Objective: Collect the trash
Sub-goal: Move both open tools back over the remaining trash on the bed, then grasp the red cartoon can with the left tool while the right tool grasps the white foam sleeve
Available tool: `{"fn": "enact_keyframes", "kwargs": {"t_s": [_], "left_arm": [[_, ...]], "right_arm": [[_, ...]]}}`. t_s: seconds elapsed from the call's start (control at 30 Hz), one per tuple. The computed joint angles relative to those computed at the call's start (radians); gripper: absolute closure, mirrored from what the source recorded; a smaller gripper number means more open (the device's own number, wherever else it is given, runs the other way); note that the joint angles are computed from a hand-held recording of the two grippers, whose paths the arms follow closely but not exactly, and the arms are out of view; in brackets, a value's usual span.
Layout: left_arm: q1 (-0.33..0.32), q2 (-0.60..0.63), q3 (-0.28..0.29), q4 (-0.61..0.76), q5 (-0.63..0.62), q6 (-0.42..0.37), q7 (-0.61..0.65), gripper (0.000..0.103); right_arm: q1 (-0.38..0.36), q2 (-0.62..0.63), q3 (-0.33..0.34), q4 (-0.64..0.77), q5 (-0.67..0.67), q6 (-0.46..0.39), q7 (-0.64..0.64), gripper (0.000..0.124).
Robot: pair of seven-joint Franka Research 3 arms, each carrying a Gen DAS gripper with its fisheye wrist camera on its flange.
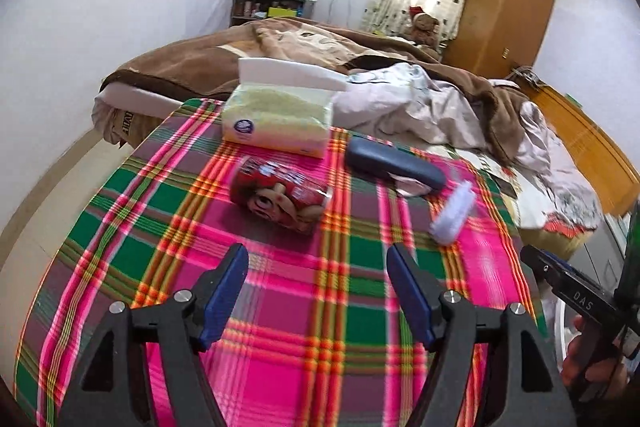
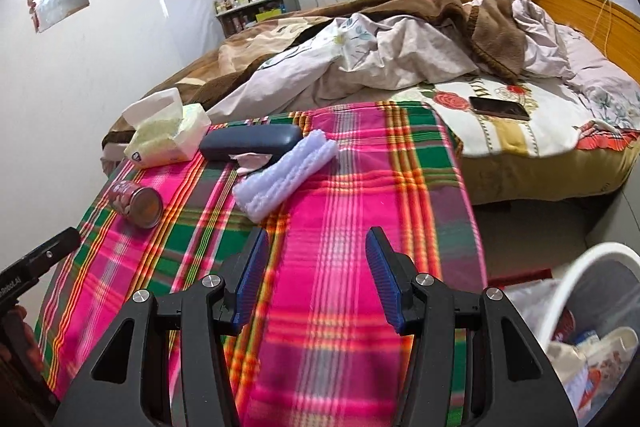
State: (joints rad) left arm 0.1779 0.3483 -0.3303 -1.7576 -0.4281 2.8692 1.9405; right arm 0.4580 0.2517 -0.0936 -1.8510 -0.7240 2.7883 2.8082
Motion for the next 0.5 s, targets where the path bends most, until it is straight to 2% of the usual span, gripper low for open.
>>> {"fn": "enact_keyframes", "kwargs": {"t_s": [0.1,0.17,0.27,0.4,0.5], "left_arm": [[-0.029,0.053,0.041,0.076,0.055,-0.027,-0.072,0.028],[-0.023,0.084,0.033,0.115,0.063,-0.029,-0.099,0.027],[-0.026,0.143,0.042,0.205,0.093,-0.082,-0.163,0.027],[-0.041,0.225,0.058,0.331,0.141,-0.157,-0.247,0.027],[-0.065,0.277,0.079,0.406,0.191,-0.199,-0.316,0.026]], "right_arm": [[-0.020,0.043,0.012,0.045,0.070,0.029,-0.052,0.072],[-0.013,0.076,0.006,0.089,0.107,0.005,-0.094,0.072],[-0.006,0.118,0.000,0.147,0.164,-0.017,-0.161,0.072],[0.008,0.158,-0.028,0.190,0.224,-0.001,-0.194,0.071],[-0.002,0.195,-0.023,0.233,0.304,-0.020,-0.243,0.065]]}}
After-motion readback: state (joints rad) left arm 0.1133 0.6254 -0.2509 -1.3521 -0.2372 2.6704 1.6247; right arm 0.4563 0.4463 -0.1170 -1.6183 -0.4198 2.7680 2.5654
